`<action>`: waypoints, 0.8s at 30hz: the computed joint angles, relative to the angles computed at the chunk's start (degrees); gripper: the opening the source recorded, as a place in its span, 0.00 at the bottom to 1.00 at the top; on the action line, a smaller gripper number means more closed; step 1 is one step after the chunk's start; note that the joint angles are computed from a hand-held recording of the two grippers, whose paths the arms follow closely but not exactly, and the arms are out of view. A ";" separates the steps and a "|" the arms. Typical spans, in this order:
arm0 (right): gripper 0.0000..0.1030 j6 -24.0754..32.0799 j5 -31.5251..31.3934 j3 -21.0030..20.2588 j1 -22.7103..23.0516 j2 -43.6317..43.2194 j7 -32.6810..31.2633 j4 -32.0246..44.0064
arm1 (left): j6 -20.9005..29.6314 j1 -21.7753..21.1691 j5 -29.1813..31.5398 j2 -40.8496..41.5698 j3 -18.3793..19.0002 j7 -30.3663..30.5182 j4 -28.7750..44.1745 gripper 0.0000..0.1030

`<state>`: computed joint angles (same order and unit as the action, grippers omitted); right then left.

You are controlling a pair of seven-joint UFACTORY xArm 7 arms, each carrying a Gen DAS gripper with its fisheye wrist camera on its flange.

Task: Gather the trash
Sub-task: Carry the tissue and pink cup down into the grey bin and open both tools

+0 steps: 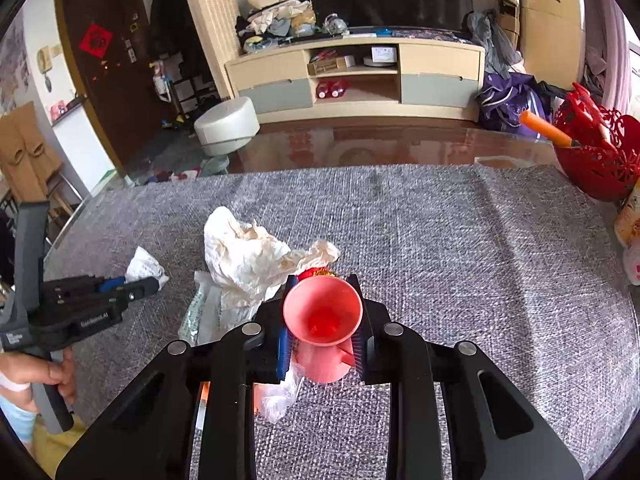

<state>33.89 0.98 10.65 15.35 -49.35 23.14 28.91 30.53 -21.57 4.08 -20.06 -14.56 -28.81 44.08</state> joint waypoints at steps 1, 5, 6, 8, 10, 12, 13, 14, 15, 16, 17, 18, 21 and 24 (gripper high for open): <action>0.24 0.22 -0.16 0.00 -0.05 -0.66 -0.03 0.03 | 0.23 -0.12 0.10 -0.64 -0.11 0.02 -0.19 0.18; 0.24 1.91 -0.44 0.13 -0.33 -3.95 0.45 0.24 | 1.51 -0.57 0.78 -4.24 -1.15 -0.57 -1.10 0.17; 0.24 2.65 -0.38 0.26 -0.34 -4.77 0.67 0.37 | 1.88 -0.83 0.72 -5.23 -1.41 -0.70 -1.33 0.17; 0.24 4.25 -0.23 0.61 0.01 -6.62 0.92 0.53 | 2.92 -1.63 0.30 -7.96 -1.86 -0.85 -1.90 0.17; 0.24 6.14 -0.14 1.33 0.46 -8.55 1.27 0.78 | 3.85 -2.23 -0.07 -10.43 -2.54 -1.33 -2.43 0.17; 0.24 8.21 -0.03 2.10 0.95 -10.53 1.73 0.99 | 4.94 -3.11 -0.61 -13.03 -3.25 -1.78 -2.96 0.17; 0.24 9.03 -0.01 2.52 1.02 -11.05 2.04 1.23 | 5.61 -3.79 -0.99 -14.64 -3.61 -1.91 -3.27 0.17; 0.24 10.96 -0.03 3.22 1.27 -12.47 2.55 1.45 | 6.21 -4.12 -1.16 -15.59 -4.12 -2.19 -3.30 0.17; 0.24 12.20 0.03 3.52 1.57 -13.43 2.80 1.54 | 7.15 -4.78 -1.43 -17.20 -4.69 -2.47 -3.55 0.17; 0.24 13.25 0.15 3.75 1.89 -14.20 2.98 1.63 | 7.73 -5.30 -1.72 -18.32 -5.06 -2.65 -3.74 0.17; 0.24 14.75 0.45 4.11 2.50 -15.36 3.27 1.66 | 8.43 -5.83 -2.01 -19.44 -5.48 -2.85 -3.83 0.17; 0.24 15.99 0.77 4.38 3.07 -16.35 3.48 1.63 | 9.16 -6.26 -2.25 -20.49 -6.03 -3.24 -3.89 0.17; 0.24 19.77 1.99 5.59 4.84 -19.76 4.54 1.41 | 11.63 -7.96 -3.36 -24.03 -7.67 -4.72 -4.35 0.17; 0.24 23.37 3.08 6.80 6.35 -23.37 5.83 0.97 | 13.64 -9.57 -4.65 -26.99 -8.98 -6.44 -5.47 0.17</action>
